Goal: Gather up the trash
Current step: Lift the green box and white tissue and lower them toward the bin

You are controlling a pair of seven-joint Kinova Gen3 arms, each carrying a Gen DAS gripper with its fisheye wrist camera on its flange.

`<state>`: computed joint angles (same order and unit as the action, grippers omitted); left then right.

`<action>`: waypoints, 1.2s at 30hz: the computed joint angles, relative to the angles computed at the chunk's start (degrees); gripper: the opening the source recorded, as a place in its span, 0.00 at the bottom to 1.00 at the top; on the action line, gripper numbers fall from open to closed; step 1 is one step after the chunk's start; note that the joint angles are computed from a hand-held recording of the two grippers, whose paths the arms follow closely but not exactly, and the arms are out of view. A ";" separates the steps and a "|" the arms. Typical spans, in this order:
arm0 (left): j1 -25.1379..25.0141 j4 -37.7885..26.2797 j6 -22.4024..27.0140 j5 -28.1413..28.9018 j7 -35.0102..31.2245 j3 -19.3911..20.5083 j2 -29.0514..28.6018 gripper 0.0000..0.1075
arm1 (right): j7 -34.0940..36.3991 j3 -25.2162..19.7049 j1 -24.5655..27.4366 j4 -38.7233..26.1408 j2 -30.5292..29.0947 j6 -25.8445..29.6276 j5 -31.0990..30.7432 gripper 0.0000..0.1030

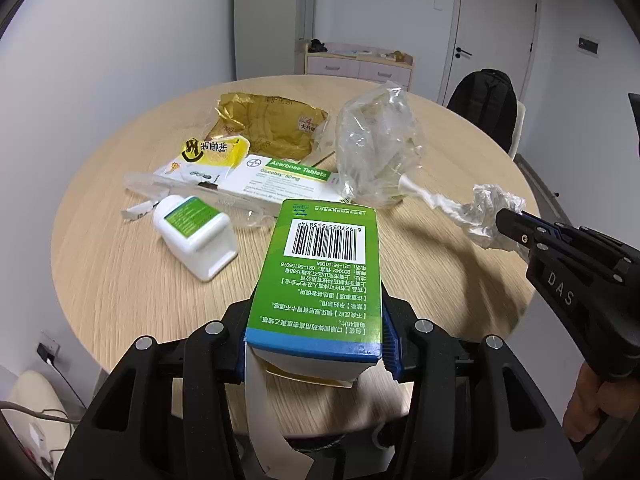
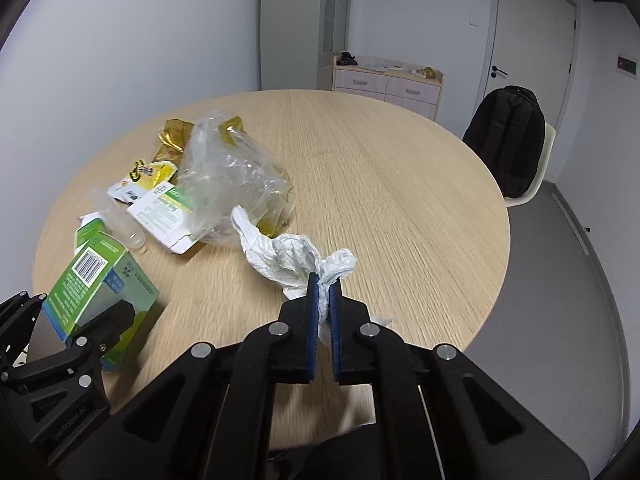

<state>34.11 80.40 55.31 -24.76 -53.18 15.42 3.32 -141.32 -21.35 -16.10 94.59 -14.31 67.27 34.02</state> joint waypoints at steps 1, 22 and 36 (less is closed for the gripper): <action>0.15 0.31 0.04 -0.19 0.38 0.06 -0.33 0.44 | -0.60 -0.66 -0.10 0.31 -0.46 0.39 0.17 0.04; -1.86 10.11 -0.89 0.65 6.23 4.62 -7.67 0.44 | -5.02 -10.16 1.57 3.15 -6.26 5.15 -2.88 0.04; -8.25 18.29 -2.64 4.70 6.19 8.30 -15.34 0.44 | -11.36 -18.94 2.07 4.64 -7.84 9.13 -3.96 0.04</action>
